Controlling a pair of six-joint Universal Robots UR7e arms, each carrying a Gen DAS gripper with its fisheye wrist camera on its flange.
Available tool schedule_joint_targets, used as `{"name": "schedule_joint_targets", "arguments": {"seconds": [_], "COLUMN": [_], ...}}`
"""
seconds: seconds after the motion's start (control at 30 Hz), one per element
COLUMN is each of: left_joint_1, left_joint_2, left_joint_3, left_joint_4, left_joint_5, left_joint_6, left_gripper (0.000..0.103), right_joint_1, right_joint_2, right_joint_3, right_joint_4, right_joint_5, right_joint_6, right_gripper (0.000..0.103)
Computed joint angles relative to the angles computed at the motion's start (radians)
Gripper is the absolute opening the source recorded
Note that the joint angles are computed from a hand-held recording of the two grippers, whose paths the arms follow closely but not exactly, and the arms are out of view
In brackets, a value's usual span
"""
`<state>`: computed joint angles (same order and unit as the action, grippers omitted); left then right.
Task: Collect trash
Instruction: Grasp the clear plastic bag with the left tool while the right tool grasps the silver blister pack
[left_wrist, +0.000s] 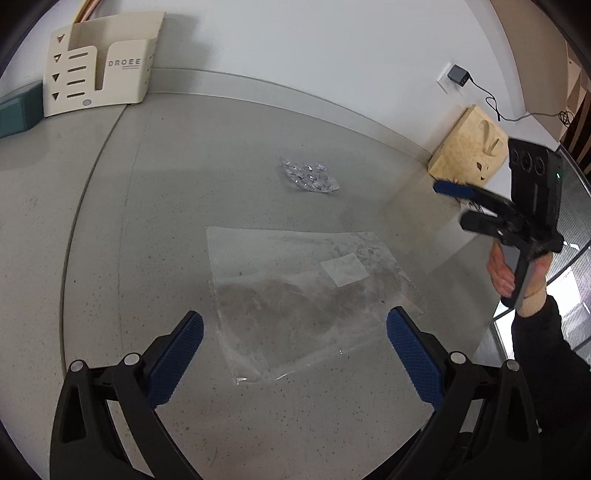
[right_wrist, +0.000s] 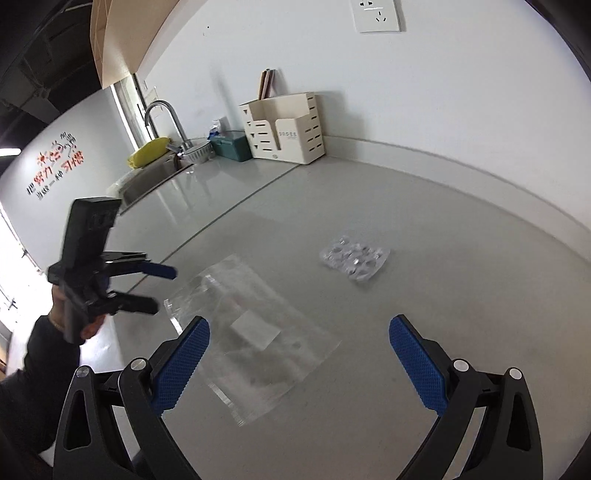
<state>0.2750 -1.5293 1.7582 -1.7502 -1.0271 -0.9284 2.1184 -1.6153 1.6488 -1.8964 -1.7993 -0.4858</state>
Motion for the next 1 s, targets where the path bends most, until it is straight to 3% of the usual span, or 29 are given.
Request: {"name": "schedule_joint_targets", "arguments": {"seconds": [0.1,0.37,0.6,0.83,1.0], "left_joint_1": [0.026,0.053,0.048,0.049,0.048], "left_joint_2": [0.014,0.021,0.025,0.020,0.007], "left_joint_3": [-0.015,-0.016,-0.022,-0.019,-0.007], "left_joint_4": [0.004,0.008,0.035,0.039,0.030], "left_joint_5": [-0.033,-0.056,-0.056,-0.060,-0.067], "left_joint_6": [0.016,0.064,0.085,0.103,0.097], "left_gripper": [0.099,0.099,0.092,0.074,0.061], "right_joint_1": [0.001,-0.051,-0.049,-0.078,-0.095], "right_joint_2": [0.070,0.191,0.235,0.275,0.306], "right_joint_3": [0.000,-0.079,-0.088,-0.134,-0.171], "right_joint_4": [-0.076,-0.033,-0.014,0.044,0.070], "right_joint_5": [-0.081,-0.080,-0.127,-0.103,-0.095], "right_joint_6": [-0.043,0.035,0.041,0.099,0.119], "right_gripper": [0.099,0.099,0.098,0.094,0.084]}}
